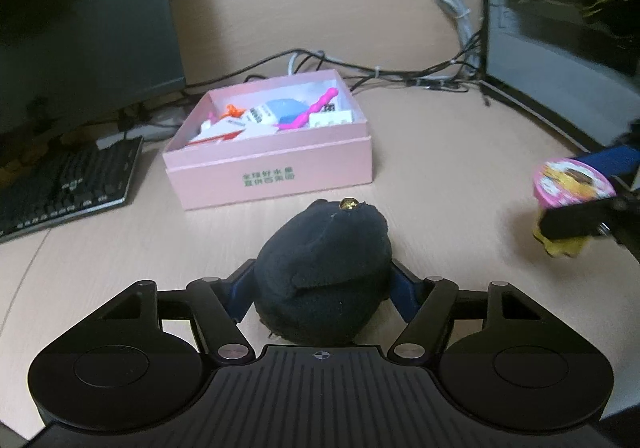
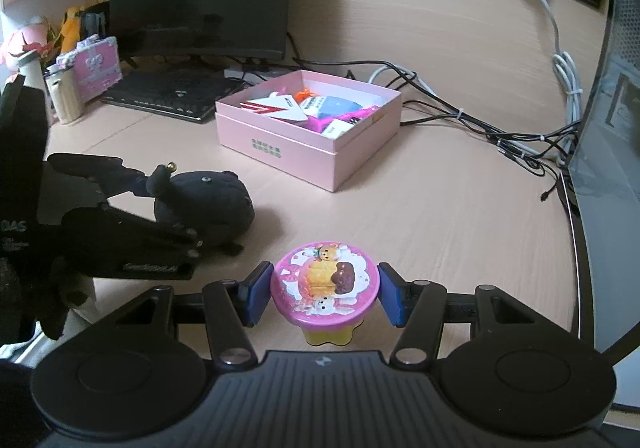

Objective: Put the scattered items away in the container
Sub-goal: 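Carry the plush and yellow figure into the pink box and open both tools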

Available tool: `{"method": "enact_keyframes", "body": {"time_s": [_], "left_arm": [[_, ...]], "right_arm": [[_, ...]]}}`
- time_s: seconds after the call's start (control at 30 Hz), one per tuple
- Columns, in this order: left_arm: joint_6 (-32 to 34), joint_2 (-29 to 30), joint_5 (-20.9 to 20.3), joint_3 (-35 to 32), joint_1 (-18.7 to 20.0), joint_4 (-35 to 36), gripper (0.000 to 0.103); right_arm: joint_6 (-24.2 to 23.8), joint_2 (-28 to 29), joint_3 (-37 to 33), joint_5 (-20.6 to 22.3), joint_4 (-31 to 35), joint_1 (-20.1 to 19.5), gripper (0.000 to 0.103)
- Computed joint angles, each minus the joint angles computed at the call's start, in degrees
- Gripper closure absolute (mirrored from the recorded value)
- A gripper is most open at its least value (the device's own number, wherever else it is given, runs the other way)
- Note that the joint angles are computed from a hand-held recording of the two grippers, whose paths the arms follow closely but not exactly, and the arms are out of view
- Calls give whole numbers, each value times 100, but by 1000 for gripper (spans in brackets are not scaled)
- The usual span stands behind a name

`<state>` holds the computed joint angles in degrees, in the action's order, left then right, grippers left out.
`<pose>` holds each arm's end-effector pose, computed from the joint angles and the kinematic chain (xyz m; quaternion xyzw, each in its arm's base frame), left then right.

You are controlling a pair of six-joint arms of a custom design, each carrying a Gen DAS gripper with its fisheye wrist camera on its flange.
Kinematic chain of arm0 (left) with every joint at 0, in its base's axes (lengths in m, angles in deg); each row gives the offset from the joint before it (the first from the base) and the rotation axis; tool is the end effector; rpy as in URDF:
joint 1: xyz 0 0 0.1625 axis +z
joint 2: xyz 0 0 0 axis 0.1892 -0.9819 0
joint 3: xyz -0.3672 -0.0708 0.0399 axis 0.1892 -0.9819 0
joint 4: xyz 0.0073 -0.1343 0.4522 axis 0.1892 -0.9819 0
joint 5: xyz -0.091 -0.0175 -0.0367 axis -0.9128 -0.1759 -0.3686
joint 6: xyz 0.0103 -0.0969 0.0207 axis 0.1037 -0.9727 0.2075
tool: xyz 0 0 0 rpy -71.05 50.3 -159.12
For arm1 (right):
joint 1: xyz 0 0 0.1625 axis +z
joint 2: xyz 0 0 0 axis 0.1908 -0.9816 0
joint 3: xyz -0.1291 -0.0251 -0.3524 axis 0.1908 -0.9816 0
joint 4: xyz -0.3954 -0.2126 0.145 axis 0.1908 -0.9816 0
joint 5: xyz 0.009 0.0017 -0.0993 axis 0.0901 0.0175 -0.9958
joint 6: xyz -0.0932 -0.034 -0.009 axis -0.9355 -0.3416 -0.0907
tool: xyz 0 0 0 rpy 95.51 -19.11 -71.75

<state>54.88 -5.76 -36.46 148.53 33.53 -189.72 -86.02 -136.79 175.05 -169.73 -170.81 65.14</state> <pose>-0.3670 -0.6744 -0.1247 0.1675 0.8079 -0.3954 0.4036 -0.0389 -0.7232 0.3389 0.4318 -0.8434 0.2489 0.2009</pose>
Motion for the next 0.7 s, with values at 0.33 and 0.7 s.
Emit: {"method": "enact_keyframes", "body": {"time_s": [0.33,0.7], "left_arm": [[2049,-259,-656,-639,223,-894,30],[847,-111,-3140,-2522,1365,1439,26]], "right_arm": [[1087,378,-575,392,-150,354,47],[2061,1063,-916,-141,-1261,816,47]]}}
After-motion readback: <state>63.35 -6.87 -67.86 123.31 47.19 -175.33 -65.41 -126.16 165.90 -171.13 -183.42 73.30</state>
